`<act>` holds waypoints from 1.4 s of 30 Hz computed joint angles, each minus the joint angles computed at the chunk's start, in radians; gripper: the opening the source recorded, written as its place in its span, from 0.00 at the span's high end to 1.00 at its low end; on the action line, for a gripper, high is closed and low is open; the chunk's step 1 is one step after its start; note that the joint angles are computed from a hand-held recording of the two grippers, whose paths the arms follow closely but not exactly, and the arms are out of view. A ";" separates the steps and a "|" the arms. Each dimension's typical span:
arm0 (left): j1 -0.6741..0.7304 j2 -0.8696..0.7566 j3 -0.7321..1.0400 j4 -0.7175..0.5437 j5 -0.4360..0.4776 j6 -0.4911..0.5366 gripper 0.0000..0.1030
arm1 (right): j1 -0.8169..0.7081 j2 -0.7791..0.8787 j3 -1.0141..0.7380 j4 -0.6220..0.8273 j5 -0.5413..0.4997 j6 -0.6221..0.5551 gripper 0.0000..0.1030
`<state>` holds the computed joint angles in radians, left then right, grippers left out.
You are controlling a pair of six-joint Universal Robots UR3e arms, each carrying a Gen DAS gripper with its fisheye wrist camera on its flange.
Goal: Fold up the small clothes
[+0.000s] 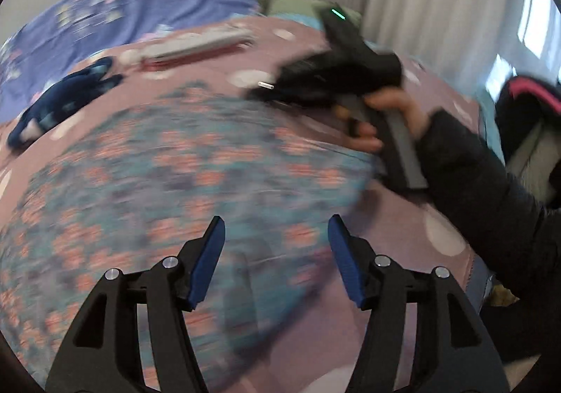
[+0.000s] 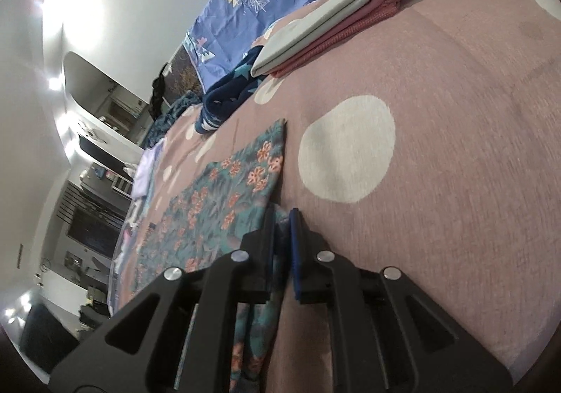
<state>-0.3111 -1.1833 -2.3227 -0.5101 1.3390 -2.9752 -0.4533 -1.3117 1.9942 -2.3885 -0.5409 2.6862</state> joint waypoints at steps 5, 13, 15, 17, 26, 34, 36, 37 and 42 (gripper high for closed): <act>-0.280 -0.325 0.208 0.081 0.279 -0.064 0.40 | -0.032 -0.026 -0.010 0.156 0.050 -0.113 0.82; -0.353 -0.465 0.347 0.051 0.408 -0.090 0.40 | -0.033 -0.026 -0.128 0.472 0.042 -0.301 0.69; -0.342 -0.475 0.353 0.061 0.393 -0.080 0.40 | -0.024 -0.030 -0.143 0.503 0.026 -0.328 0.64; -0.349 -0.484 0.358 0.063 0.398 -0.090 0.40 | -0.015 -0.047 -0.126 0.473 0.013 -0.322 0.61; -0.399 -0.487 0.380 0.040 0.445 -0.105 0.98 | -0.012 -0.064 -0.114 0.471 0.014 -0.321 0.58; -0.233 -0.289 0.297 0.035 0.148 -0.150 0.98 | -0.015 -0.060 -0.115 0.475 0.027 -0.315 0.58; -0.251 -0.320 0.294 0.030 0.145 -0.137 0.98 | -0.018 -0.063 -0.113 0.479 0.027 -0.318 0.58; -0.271 -0.343 0.298 0.030 0.159 -0.133 0.98 | -0.019 -0.065 -0.110 0.477 0.026 -0.319 0.58; -0.462 -0.497 0.360 0.087 0.480 -0.101 0.62 | -0.020 -0.066 -0.108 0.475 0.026 -0.320 0.58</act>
